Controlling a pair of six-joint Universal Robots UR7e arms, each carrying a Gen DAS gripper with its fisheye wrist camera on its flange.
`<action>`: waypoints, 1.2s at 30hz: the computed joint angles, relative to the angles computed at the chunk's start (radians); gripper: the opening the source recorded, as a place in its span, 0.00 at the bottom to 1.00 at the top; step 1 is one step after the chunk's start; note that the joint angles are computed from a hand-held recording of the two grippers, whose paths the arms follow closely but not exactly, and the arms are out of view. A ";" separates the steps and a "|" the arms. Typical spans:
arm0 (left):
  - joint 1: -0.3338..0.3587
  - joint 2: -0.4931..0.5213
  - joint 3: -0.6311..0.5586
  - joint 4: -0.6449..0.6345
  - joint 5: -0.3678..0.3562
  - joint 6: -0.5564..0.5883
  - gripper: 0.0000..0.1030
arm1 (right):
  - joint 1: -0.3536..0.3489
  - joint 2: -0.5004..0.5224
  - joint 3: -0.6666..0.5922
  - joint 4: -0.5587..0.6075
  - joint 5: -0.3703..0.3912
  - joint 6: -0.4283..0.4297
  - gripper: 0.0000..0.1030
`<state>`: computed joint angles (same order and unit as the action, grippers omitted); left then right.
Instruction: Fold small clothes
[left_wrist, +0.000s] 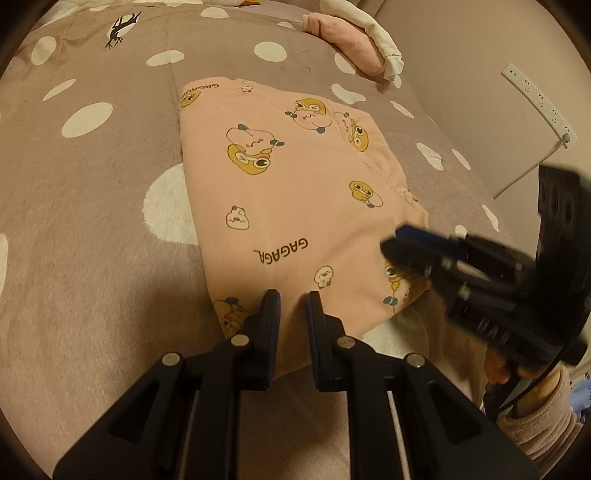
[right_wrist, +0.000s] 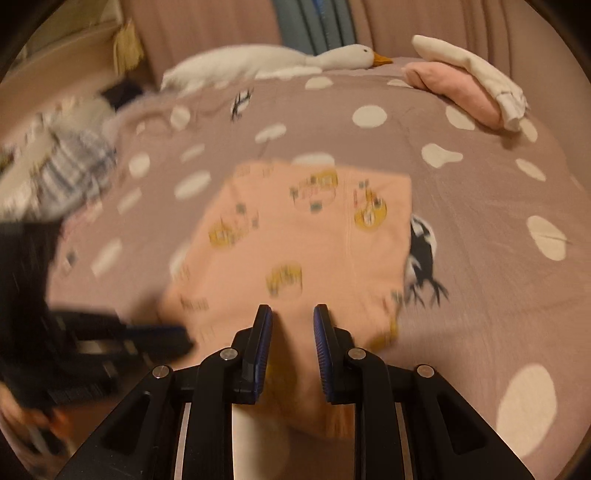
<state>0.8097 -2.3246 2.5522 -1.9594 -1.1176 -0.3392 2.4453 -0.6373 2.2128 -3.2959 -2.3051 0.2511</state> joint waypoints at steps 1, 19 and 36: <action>-0.001 -0.003 0.000 0.005 0.000 -0.004 0.14 | 0.003 0.004 0.008 0.006 -0.002 0.010 0.22; -0.030 -0.057 0.007 0.075 0.016 -0.047 0.14 | 0.011 -0.012 0.058 -0.032 0.015 0.080 0.22; -0.034 -0.067 0.011 0.087 0.024 -0.050 0.15 | 0.015 -0.014 0.068 -0.042 0.023 0.088 0.23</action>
<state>0.7753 -2.3913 2.5627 -1.8723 -1.0936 -0.3888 2.4601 -0.6518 2.2805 -3.3380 -2.2826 0.3396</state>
